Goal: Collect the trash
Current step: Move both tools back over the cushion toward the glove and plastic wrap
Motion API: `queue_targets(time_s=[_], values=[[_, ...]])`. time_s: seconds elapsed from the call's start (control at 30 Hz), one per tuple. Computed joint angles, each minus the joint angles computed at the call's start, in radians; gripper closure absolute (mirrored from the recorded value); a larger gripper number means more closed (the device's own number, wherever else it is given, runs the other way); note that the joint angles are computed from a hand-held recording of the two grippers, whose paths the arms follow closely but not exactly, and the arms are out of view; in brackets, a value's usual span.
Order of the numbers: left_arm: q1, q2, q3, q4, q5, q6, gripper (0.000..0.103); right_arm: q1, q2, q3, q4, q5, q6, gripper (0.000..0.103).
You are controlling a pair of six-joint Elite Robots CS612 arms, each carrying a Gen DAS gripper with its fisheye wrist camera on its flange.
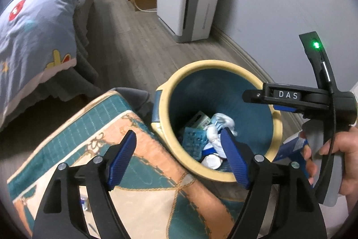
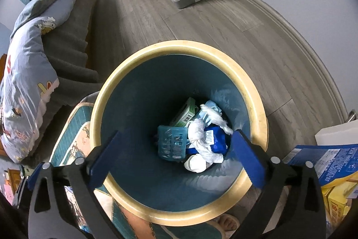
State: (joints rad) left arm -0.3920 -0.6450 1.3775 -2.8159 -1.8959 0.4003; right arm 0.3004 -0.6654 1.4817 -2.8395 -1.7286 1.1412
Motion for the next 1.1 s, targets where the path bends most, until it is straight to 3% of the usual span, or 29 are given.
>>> queue_targets(time_s=[0.17,0.37,0.57,0.83,1.1], values=[[0.009,-0.010,0.017,-0.039,0.021,-0.026,0.014,0.008,0.004,-0.029,0.062,-0.017,-0.055,0.006],[0.036,-0.038,0.050,-0.081,0.047,-0.057,0.014,0.033,0.002,-0.063,0.110,-0.084,-0.206,0.006],[0.079,-0.088,0.115,-0.157,0.079,-0.098,0.012,0.058,-0.004,-0.091,0.097,-0.082,-0.304,0.006],[0.144,-0.138,0.194,-0.212,0.124,-0.128,0.010,0.107,-0.003,-0.145,0.086,-0.081,-0.374,0.006],[0.196,-0.153,0.243,-0.223,0.167,-0.146,0.010,0.162,0.033,-0.245,0.088,-0.076,-0.411,0.006]])
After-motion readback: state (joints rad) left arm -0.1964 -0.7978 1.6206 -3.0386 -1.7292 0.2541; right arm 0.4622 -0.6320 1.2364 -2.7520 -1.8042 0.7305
